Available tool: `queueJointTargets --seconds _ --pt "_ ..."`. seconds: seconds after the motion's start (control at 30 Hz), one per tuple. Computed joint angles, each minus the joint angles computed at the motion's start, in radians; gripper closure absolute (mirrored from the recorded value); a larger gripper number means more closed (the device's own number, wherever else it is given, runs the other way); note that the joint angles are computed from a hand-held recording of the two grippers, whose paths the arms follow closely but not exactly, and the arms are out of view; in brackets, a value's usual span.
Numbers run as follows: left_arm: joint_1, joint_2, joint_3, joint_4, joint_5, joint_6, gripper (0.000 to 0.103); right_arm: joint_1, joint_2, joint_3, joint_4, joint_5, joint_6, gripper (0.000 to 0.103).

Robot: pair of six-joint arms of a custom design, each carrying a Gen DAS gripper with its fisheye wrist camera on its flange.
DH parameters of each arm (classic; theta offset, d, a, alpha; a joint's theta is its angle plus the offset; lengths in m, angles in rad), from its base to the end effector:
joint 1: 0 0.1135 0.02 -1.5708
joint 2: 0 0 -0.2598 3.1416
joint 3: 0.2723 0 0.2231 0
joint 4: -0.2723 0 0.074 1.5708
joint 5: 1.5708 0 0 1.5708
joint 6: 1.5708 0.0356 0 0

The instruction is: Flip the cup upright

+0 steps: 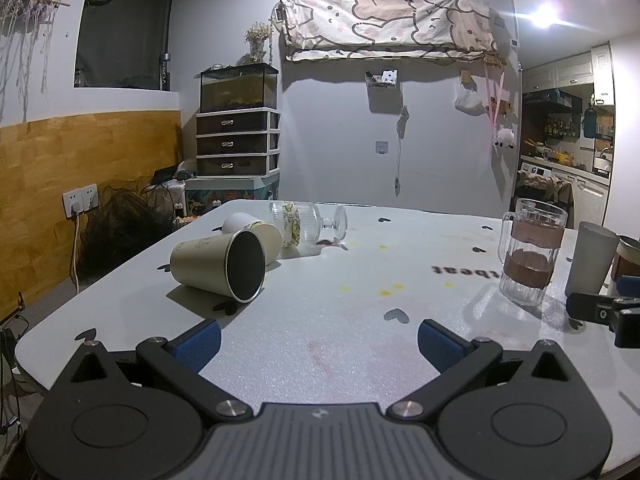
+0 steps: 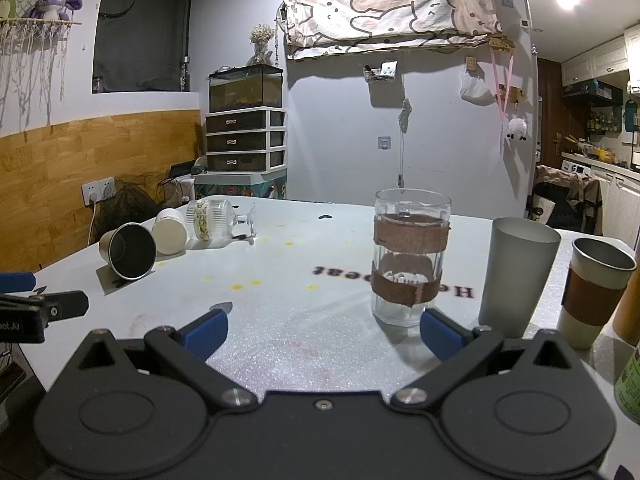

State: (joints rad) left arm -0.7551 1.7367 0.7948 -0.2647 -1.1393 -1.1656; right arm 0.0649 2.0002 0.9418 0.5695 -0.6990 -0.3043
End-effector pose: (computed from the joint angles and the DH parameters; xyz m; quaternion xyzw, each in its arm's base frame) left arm 0.2184 -0.1612 0.1482 -0.2644 0.7909 0.1791 0.5220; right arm 0.3729 0.0472 0.1443 -0.3212 0.7593 0.2337 0.5154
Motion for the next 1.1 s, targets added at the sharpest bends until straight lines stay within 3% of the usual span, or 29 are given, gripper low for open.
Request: queueJointTargets --seconds 0.73,0.97,1.1 --pt "0.015 -0.025 -0.011 0.012 0.002 0.000 0.000 0.001 0.033 0.018 0.019 -0.001 0.010 0.000" --pt "0.144 -0.090 -0.020 0.012 -0.034 -0.036 0.000 -0.019 -0.041 -0.027 0.004 -0.030 0.019 0.000" --pt "0.274 -0.130 -0.020 0.113 0.022 0.053 0.001 -0.025 -0.058 -0.068 0.036 -0.040 0.022 0.000"
